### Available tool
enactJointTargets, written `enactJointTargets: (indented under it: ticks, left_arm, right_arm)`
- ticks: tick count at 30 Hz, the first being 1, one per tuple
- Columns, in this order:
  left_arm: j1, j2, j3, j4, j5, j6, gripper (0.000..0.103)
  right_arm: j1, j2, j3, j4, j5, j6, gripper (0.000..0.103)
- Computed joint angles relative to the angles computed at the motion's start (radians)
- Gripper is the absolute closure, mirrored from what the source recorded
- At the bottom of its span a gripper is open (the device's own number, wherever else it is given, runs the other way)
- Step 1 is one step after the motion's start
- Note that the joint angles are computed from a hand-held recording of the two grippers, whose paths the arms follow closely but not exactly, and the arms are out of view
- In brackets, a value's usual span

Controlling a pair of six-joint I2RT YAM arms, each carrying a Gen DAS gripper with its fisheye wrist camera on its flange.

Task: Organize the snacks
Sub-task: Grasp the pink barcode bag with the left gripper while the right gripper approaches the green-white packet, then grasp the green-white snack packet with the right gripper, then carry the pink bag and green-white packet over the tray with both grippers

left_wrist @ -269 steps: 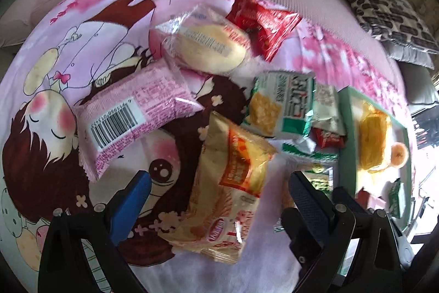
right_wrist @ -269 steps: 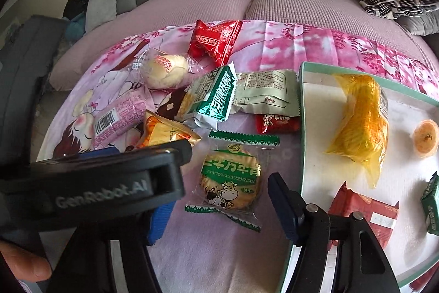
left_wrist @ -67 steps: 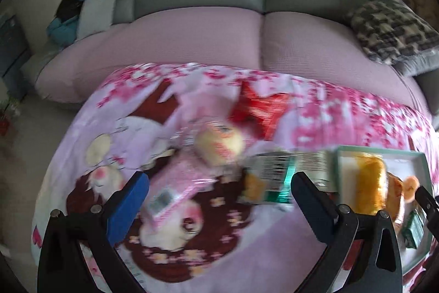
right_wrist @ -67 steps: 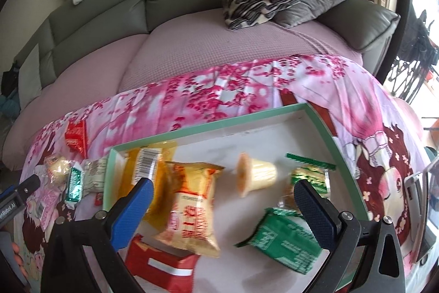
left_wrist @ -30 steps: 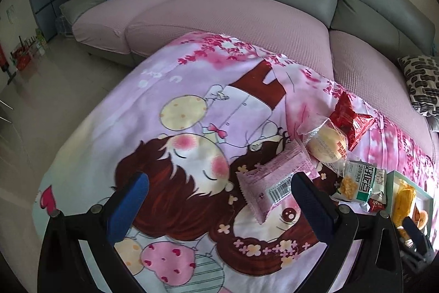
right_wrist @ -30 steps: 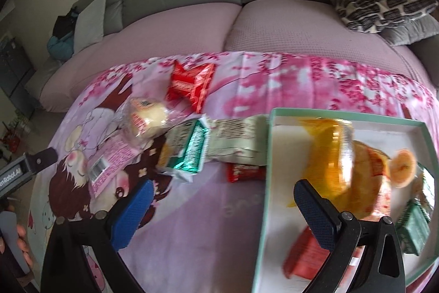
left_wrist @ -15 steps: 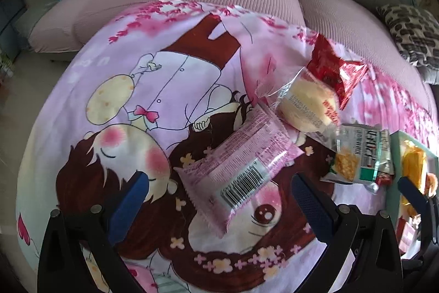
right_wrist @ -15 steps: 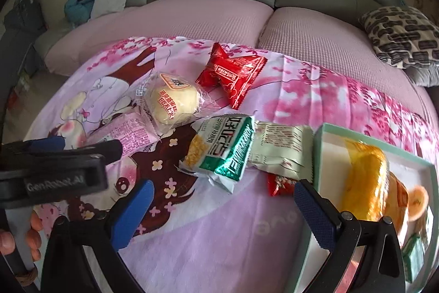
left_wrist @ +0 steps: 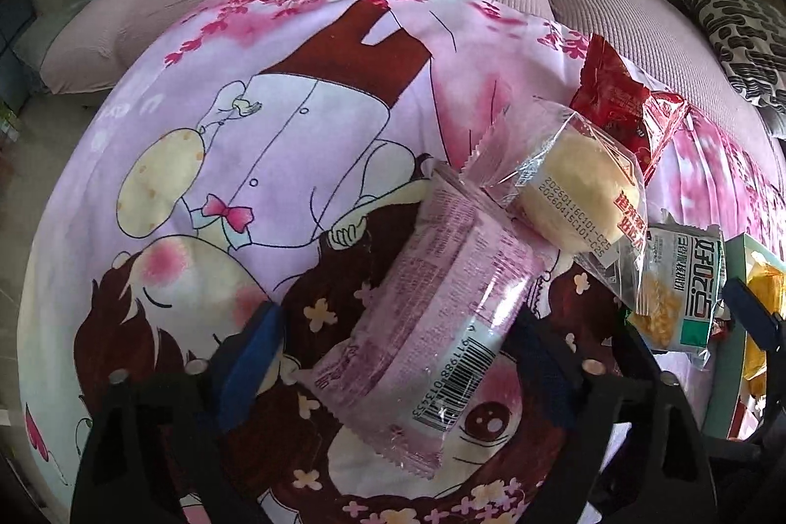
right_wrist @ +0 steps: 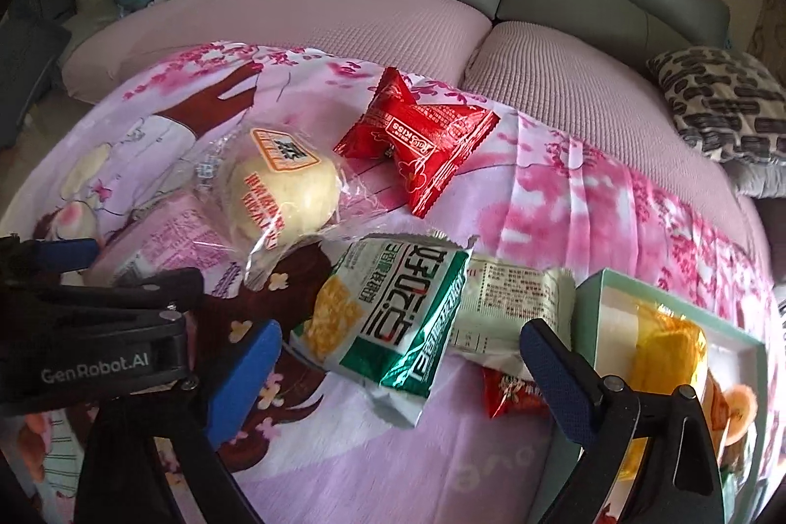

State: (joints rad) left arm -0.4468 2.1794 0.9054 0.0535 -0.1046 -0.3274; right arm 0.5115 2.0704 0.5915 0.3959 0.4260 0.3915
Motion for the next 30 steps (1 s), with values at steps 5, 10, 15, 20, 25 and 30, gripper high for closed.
enactJointTargets:
  ticks: [5,10,15,20,25,30]
  left_arm:
    - [-0.011,0.006,0.019,-0.017,-0.015,0.0,0.035]
    - [-0.013,-0.004,0.019,-0.038,-0.031,-0.008,0.052]
    - [0.004,-0.023,0.003,-0.035,-0.015,-0.031,0.059]
    - [0.026,-0.055,-0.035,-0.011,-0.001,-0.054,0.062]
    - [0.041,-0.141,-0.11,0.031,0.001,-0.05,0.062]
    - [0.038,-0.21,-0.149,0.045,-0.009,-0.054,0.062]
  right_arm:
    - [0.011,0.011,0.01,0.007,0.024,-0.006,0.021]
    - [0.021,0.013,0.016,0.004,0.033,-0.006,0.039]
    - [0.009,-0.011,-0.021,0.035,0.011,0.006,0.046]
    - [-0.014,-0.049,-0.061,0.058,-0.039,0.027,0.047]
    - [-0.035,-0.099,-0.104,0.075,-0.088,0.053,0.047]
    - [-0.037,-0.18,-0.153,0.056,-0.086,0.075,0.047]
